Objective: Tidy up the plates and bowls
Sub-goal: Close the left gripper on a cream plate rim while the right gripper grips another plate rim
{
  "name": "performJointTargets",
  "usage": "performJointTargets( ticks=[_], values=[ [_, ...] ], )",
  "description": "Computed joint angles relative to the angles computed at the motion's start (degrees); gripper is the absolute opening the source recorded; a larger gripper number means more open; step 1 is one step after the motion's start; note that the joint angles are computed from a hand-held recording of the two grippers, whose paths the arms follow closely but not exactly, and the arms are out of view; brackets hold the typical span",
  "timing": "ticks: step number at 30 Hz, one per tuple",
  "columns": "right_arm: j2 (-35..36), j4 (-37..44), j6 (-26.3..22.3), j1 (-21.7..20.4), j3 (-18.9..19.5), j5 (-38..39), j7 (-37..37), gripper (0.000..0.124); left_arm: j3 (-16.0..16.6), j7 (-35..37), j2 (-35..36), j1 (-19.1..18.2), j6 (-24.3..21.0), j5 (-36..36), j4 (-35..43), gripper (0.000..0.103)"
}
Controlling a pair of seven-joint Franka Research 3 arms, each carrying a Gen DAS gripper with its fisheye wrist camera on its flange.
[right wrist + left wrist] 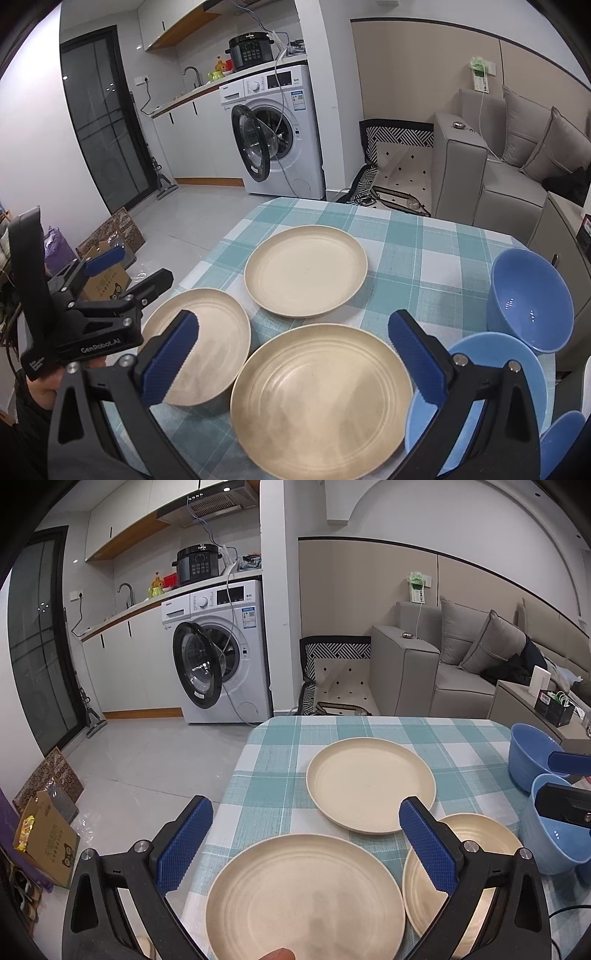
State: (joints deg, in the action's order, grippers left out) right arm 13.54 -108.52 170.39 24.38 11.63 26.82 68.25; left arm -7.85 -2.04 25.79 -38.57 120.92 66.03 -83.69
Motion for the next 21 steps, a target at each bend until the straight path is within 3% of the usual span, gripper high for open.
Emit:
performJointTargets(
  ticks=[11,21],
  values=[
    [9.3,12.2,-5.6,2.8,-4.1,-8.0,10.6,0.103,0.8,2.5,1.0,5.4,10.5,-5.8,-0.3,0.103],
    [18.1,23.6,-11.4,5.2,-8.0,-14.5,23.2,0.103,2.4,10.4,6.9,7.0,11.2,-13.3,7.1,0.103]
  ],
)
